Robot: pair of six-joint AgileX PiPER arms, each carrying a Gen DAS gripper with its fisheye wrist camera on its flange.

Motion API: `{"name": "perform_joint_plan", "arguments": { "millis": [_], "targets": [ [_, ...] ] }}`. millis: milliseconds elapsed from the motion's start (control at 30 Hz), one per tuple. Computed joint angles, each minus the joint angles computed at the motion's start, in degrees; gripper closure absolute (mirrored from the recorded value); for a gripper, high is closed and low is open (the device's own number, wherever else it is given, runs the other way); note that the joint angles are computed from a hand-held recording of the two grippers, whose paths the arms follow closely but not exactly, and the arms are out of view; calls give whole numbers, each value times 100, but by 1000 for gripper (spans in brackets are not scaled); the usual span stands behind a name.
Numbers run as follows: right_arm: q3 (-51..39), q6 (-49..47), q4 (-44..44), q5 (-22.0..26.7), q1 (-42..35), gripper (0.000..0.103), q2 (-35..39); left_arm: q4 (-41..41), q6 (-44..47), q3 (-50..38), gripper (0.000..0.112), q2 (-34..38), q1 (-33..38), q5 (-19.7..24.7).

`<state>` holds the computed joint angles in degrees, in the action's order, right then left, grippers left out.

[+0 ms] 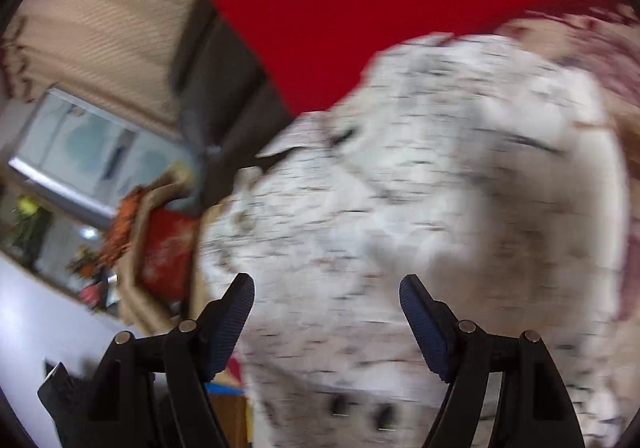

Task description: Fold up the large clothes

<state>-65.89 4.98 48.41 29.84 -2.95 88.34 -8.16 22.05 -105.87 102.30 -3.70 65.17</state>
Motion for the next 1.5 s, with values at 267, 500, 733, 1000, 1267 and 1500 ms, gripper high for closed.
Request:
{"name": "perform_joint_plan", "arguments": {
  "millis": [267, 500, 733, 1000, 1267, 1500],
  "targets": [
    [330, 15, -303, -80, -117, 27, -99, 883, -573, -1608, 9, 1307, 363, 248],
    [209, 45, -490, -555, 388, 27, -266, 1303, -610, -2275, 9, 1287, 399, -365],
    [-143, 749, -1254, -500, 789, 27, -77, 937, -278, -1996, 9, 883, 593, -700],
    [-511, 1389, -1939, -380, 1078, 27, 50, 648, -200, -2083, 9, 904, 874, -620],
    [-1007, 1921, -2500, -206, 1406, 27, 345, 405, -102, -2259, 9, 1064, 1177, -560],
    [-1365, 2202, -2784, -48, 1642, 27, 606, 189, -56, -2385, 9, 1195, 1353, -477]
  ]
}}
